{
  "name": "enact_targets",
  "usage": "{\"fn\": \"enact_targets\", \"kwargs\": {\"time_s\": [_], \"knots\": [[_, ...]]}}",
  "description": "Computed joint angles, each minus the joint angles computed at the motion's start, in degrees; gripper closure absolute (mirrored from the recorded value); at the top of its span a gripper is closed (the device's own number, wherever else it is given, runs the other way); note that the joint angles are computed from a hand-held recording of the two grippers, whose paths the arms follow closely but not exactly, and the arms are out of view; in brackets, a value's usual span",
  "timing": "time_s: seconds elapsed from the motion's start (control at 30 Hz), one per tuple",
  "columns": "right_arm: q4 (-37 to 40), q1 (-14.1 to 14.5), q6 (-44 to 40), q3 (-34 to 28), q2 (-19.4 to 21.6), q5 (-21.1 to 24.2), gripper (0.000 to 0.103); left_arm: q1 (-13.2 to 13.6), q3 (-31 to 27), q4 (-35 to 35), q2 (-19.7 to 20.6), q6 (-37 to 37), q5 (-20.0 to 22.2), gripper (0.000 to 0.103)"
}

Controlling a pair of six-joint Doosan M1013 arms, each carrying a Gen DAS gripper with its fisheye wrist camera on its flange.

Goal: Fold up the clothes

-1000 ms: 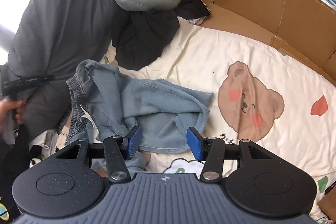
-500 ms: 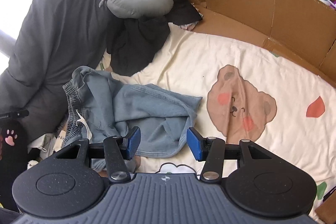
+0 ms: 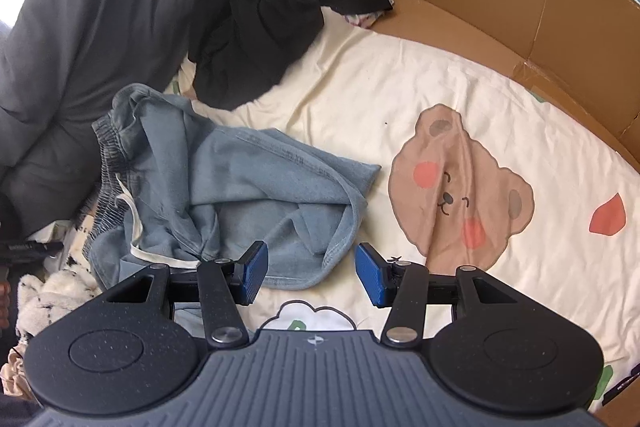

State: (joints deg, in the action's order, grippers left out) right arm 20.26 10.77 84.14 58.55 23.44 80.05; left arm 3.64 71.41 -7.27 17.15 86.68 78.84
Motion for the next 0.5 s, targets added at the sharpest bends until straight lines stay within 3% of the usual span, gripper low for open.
{"fn": "enact_targets", "kwargs": {"time_s": [0.5], "knots": [[-1.12, 0.53, -0.13, 0.29, -0.09, 0.78, 0.047, 1.24, 6.37, 0.8, -1.16, -7.59, -3.47, 0.072]]}}
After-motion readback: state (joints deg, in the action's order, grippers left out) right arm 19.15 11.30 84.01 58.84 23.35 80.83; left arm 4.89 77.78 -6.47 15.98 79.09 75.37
